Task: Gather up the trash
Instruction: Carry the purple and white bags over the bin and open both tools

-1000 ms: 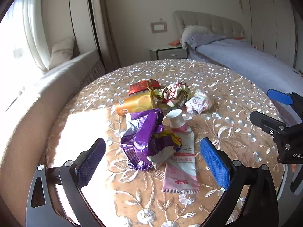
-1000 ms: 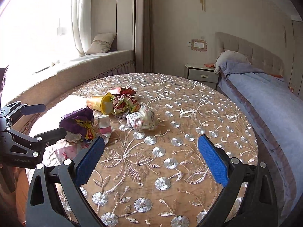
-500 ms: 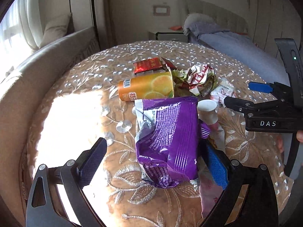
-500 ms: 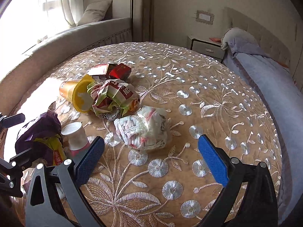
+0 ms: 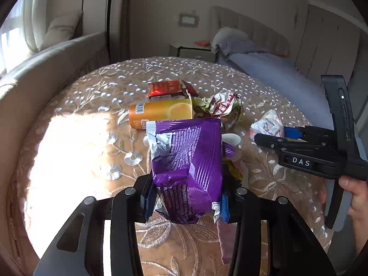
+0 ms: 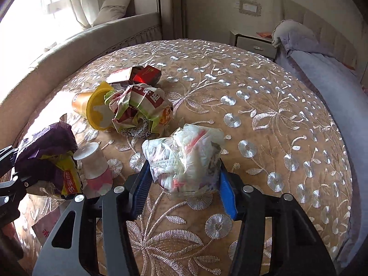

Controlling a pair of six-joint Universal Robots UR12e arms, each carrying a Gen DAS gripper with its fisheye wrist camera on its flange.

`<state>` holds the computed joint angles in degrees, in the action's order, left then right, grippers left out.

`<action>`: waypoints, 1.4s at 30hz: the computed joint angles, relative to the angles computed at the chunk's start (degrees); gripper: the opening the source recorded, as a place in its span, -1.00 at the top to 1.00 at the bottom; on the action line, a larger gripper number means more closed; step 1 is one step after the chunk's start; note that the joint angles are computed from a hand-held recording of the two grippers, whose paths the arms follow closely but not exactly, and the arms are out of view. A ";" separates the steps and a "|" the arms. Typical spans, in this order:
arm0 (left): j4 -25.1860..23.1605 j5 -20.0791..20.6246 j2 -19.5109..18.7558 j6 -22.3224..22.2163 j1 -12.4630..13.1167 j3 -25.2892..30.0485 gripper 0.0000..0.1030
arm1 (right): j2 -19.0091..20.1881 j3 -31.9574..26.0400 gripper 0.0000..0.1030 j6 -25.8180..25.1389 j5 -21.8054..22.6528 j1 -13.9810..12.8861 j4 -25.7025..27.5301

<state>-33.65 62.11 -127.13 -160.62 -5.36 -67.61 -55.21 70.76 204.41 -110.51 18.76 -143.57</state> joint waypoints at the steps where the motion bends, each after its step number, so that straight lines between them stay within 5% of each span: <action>1: 1.08 -0.01 0.27 -0.48 0.05 -0.42 0.20 | -0.41 0.59 -0.07 -0.04 -0.17 0.15 -0.67; 22: 13.16 -4.70 9.80 8.12 -2.75 -12.50 0.19 | -12.21 15.37 -0.07 -0.19 -14.72 5.64 -11.76; 42: 0.81 -10.51 13.25 27.44 -10.42 -18.34 0.19 | -23.77 30.54 -0.07 20.30 -25.00 8.04 0.12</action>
